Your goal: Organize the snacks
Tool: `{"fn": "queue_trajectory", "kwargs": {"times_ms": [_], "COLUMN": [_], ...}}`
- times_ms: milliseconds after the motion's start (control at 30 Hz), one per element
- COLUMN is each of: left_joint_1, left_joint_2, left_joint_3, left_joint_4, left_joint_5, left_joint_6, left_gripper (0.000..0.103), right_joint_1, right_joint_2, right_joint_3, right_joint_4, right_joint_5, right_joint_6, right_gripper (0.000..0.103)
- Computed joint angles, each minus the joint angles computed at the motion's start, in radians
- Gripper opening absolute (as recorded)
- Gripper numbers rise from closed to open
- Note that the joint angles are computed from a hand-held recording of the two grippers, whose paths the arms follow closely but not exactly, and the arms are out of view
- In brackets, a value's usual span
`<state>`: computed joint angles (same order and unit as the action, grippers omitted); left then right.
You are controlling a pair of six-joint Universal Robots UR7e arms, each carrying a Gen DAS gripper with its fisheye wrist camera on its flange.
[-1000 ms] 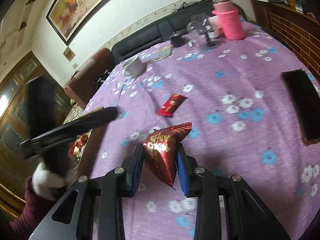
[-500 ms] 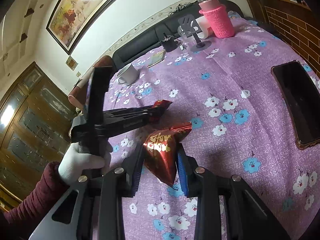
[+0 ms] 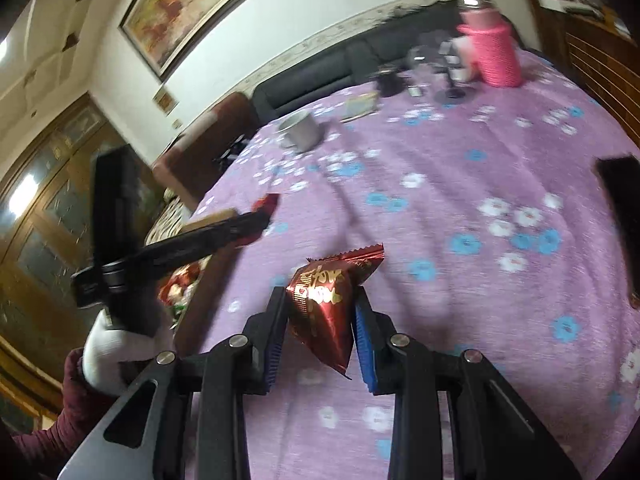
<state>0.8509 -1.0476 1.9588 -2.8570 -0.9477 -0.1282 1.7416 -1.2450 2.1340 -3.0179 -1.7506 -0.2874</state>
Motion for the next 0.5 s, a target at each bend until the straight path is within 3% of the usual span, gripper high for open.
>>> {"fn": "queue_trajectory", "kwargs": {"times_ms": [267, 500], "left_joint_1": [0.018, 0.118], "left_joint_2": [-0.3, -0.423], "left_joint_3": [0.183, 0.239], "left_joint_4": [0.009, 0.051], "left_joint_5": [0.144, 0.155], "left_joint_6": [-0.085, -0.168], "left_gripper": [0.02, 0.02], "right_joint_1": [0.135, 0.23], "right_joint_2": [0.186, 0.393], "right_joint_3": [-0.124, -0.282], "right_joint_4": [0.086, 0.177], "right_joint_5": [0.005, -0.009], "right_joint_6": [-0.015, -0.008], "right_gripper": [0.031, 0.031]}}
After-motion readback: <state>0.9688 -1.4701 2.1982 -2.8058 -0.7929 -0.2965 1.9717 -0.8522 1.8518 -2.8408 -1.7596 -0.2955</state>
